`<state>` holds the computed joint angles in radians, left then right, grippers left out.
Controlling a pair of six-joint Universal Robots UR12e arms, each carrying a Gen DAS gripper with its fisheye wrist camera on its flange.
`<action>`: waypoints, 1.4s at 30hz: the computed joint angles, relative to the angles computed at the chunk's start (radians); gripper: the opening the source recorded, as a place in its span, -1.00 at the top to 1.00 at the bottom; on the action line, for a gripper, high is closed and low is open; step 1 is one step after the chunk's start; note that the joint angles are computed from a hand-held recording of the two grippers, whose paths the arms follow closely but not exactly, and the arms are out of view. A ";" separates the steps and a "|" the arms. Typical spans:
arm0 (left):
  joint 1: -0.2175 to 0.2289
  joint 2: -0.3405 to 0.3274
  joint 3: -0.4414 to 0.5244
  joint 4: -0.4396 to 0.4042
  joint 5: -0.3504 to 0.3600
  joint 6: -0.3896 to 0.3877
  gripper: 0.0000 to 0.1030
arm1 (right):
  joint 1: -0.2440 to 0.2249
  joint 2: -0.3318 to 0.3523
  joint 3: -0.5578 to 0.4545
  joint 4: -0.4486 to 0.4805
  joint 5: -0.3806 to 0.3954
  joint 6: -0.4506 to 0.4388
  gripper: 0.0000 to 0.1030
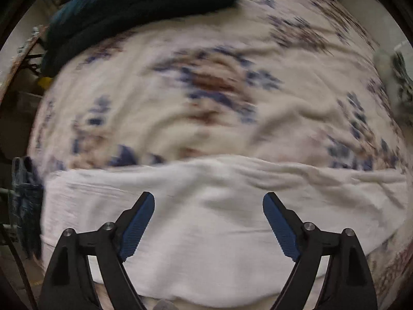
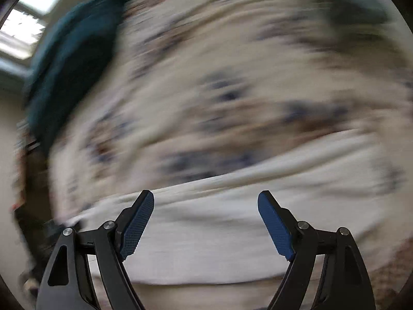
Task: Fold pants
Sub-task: 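Grasp the trouser leg end with the right tool and lay it flat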
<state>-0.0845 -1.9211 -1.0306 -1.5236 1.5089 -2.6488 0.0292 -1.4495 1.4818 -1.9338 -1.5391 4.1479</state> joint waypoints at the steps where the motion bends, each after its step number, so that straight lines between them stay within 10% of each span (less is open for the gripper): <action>1: -0.014 0.008 -0.012 -0.009 0.001 -0.017 -0.67 | -0.033 -0.038 0.040 0.038 -0.015 -0.018 -0.66; 8: -0.121 0.009 -0.049 -0.055 0.028 -0.168 -0.67 | -0.265 -0.144 0.258 0.051 0.206 -0.287 -0.61; 10: -0.137 0.008 -0.065 -0.026 0.063 -0.197 -0.67 | -0.263 -0.114 0.247 0.097 0.221 -0.389 -0.38; 12: -0.146 0.008 -0.073 -0.020 0.097 -0.213 -0.67 | -0.234 -0.083 0.222 0.151 0.157 -0.442 0.40; 14: -0.146 0.012 -0.081 -0.010 0.125 -0.227 -0.67 | -0.228 -0.096 0.233 0.124 0.128 -0.463 0.72; 21: -0.114 0.030 -0.091 0.038 0.184 -0.316 -0.67 | -0.265 -0.210 0.314 -0.158 0.181 -0.324 0.80; 28: -0.115 0.004 -0.063 0.032 0.197 -0.361 -0.67 | -0.282 -0.093 0.244 0.138 0.262 -0.404 0.71; 32: -0.125 -0.004 -0.052 0.018 0.119 -0.340 -0.67 | -0.269 -0.148 0.262 0.061 0.173 -0.300 -0.64; 37: -0.169 -0.045 -0.058 0.001 0.245 -0.301 -0.68 | -0.289 -0.229 0.337 0.017 0.207 -0.153 -0.64; 42: -0.154 -0.029 -0.062 0.006 0.190 -0.310 -0.71 | -0.292 -0.348 0.504 -0.146 0.284 0.111 -0.64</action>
<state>-0.2387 -1.9499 -1.0924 -1.5177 1.6984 -2.9590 -0.2626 -1.7977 1.9855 -2.0795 -1.2549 4.2584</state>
